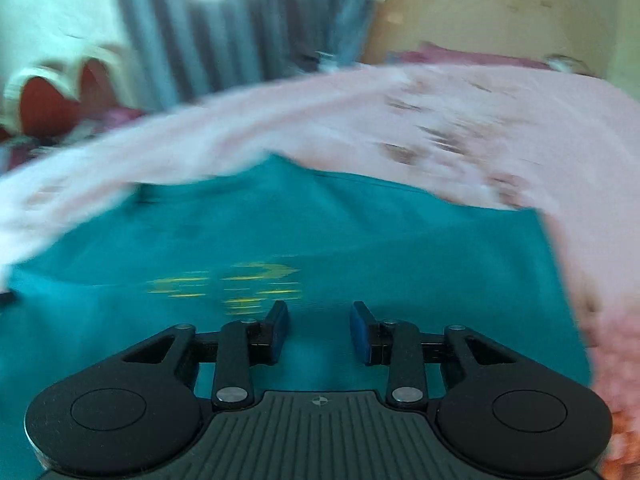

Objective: Fold small clothes

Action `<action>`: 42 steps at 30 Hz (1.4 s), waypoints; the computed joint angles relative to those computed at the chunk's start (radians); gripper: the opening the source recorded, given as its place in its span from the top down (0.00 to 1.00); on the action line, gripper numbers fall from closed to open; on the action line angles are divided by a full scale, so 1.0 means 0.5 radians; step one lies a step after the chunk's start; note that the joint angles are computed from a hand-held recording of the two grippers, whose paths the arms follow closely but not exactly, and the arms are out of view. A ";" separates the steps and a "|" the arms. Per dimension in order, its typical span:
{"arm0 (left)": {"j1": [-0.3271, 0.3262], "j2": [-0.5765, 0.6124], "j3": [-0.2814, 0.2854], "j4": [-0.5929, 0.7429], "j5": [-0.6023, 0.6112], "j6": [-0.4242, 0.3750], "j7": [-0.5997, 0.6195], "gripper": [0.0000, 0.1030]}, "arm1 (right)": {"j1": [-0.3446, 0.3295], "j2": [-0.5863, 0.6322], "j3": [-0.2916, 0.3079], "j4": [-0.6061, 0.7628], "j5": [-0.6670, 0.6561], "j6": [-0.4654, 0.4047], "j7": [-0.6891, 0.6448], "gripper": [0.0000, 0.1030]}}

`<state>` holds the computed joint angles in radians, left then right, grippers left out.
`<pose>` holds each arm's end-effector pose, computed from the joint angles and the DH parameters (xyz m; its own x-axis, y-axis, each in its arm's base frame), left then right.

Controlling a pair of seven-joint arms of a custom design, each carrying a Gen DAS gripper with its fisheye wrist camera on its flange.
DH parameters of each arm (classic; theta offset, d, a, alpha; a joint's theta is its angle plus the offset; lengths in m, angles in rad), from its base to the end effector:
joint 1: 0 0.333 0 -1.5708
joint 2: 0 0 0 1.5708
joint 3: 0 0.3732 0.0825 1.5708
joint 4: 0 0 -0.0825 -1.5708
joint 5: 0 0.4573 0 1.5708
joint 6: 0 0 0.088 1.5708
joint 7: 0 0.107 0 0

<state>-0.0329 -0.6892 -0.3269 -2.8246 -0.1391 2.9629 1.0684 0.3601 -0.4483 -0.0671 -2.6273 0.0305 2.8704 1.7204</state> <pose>0.3764 -0.1335 0.4786 0.1343 -0.9535 0.2697 -0.6780 -0.2869 -0.6768 0.4520 0.1332 0.4846 0.1631 -0.9754 -0.1482 -0.7835 -0.0368 -0.6203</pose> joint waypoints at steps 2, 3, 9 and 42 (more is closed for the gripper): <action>0.053 -0.049 -0.015 0.019 -0.012 -0.074 -0.045 0.56 | 0.012 -0.041 -0.030 -0.009 0.036 -0.030 -0.007 0.67; 0.118 -0.116 -0.097 0.013 0.030 -0.095 -0.119 0.53 | 0.019 -0.085 -0.020 -0.031 0.033 -0.009 -0.016 0.67; 0.077 -0.028 -0.385 0.140 0.196 -0.009 -0.203 0.29 | 0.702 -0.111 -0.323 -0.027 0.433 0.098 -0.411 0.67; -0.323 -0.179 -0.627 0.303 0.852 -1.040 -1.205 0.30 | 0.434 -0.660 -0.332 -0.390 0.439 -0.216 -0.846 0.66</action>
